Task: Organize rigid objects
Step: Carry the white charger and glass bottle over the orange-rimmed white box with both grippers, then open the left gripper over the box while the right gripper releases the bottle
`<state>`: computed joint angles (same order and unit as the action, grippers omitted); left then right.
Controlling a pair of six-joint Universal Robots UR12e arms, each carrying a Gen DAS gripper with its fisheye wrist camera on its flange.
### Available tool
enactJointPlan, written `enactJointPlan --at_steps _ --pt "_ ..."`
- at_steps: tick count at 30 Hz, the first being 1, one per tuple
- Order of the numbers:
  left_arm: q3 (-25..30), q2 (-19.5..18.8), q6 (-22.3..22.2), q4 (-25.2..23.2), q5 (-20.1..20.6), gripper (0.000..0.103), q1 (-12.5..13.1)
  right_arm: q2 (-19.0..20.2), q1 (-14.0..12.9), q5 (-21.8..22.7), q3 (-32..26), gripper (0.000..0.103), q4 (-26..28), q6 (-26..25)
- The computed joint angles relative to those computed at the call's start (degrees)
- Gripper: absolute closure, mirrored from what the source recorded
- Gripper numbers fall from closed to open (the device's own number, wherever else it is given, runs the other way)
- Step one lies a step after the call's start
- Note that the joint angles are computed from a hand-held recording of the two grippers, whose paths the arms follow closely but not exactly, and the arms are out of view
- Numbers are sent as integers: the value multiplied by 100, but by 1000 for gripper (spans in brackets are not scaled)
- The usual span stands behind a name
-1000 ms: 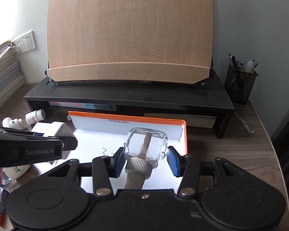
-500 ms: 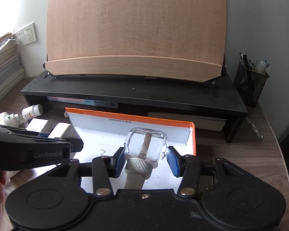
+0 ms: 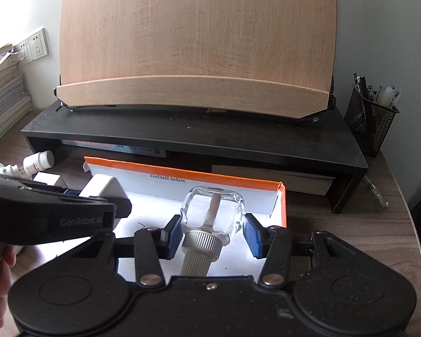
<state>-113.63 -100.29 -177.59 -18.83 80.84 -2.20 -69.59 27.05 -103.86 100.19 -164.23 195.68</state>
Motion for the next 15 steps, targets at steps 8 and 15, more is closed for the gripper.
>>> enactJointPlan --at_steps 8,15 --pt "122 -168 -10 9 -74 74 17 98 2 -4 -78 45 9 -92" --pt "170 -208 45 68 -141 71 -3 105 59 -265 -83 43 -117 -232"
